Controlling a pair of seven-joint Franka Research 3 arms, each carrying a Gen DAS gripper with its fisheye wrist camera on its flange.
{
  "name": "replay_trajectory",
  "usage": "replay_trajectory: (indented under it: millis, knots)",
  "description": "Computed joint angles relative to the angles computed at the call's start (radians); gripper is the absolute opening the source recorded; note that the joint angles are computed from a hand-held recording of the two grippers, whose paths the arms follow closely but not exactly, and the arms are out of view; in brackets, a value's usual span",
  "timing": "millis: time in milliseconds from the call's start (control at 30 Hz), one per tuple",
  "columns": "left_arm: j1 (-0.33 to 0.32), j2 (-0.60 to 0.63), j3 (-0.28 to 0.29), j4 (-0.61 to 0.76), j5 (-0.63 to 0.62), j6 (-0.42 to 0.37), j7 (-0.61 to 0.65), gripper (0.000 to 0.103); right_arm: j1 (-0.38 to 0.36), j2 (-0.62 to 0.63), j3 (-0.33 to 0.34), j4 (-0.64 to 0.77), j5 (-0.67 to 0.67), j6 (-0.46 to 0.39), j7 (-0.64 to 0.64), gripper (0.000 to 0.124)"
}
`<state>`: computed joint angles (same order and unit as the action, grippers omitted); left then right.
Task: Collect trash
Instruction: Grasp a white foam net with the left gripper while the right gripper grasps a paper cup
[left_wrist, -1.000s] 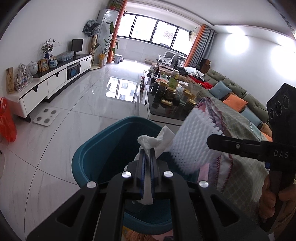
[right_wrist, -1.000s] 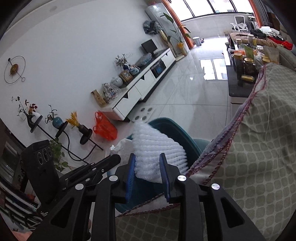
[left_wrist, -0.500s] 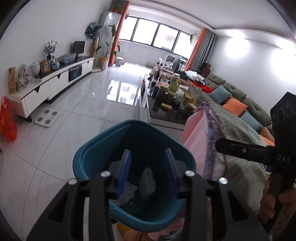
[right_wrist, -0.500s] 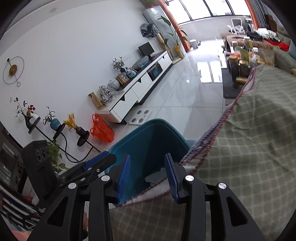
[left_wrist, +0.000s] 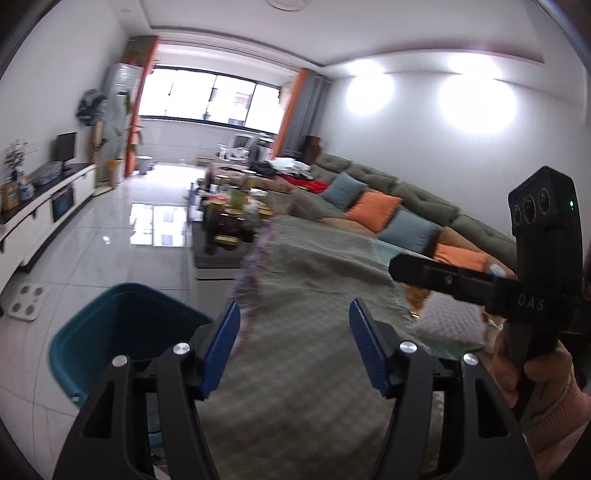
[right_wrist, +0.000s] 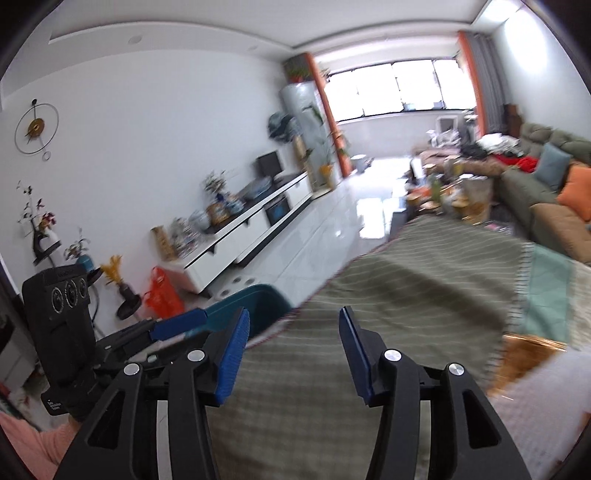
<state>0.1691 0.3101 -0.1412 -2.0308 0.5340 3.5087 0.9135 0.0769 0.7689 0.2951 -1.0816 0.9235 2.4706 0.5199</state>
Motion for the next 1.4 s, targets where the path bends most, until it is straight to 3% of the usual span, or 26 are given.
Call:
replay_trajectory:
  millis: [167,233,400,600,800,1067,1167,1400]
  knots:
    - [0.17,0.086,-0.238,0.109,0.249,-0.064,-0.118,0.063,-0.061,-0.126,0.012,-0.196,0.112,0.143,-0.12,0.052]
    - [0.249,0.135,-0.365,0.154,0.331,-0.11,-0.127,0.064,-0.077,-0.156,0.008,-0.241,0.154,0.174,-0.157,0.053]
    - [0.344,0.235,-0.569,0.207,0.354,-0.198,-0.014,0.067,-0.112,-0.216,-0.018,-0.33,0.261,0.249,-0.225,0.053]
    - [0.353,0.39,-0.724,0.335,0.301,-0.353,0.178,0.068,-0.147,-0.264,-0.049,-0.396,0.392,0.333,-0.295,0.053]
    - [0.297,0.466,-0.756,0.427,0.225,-0.44,0.313,0.074,-0.161,-0.245,-0.091,-0.386,0.421,0.375,-0.265,0.054]
    - [0.173,0.503,-0.684,0.555,0.116,-0.54,0.387,0.077,-0.19,-0.192,-0.107,-0.36,0.306,0.311,-0.087,0.054]
    - [0.163,0.519,-0.687,0.584,0.062,-0.574,0.426,0.076,-0.199,-0.179,-0.095,-0.352,0.288,0.295,-0.075,0.046]
    - [0.144,0.544,-0.687,0.633,-0.051,-0.636,0.519,0.052,-0.217,-0.186,-0.068,-0.365,0.295,0.283,-0.119,0.026]
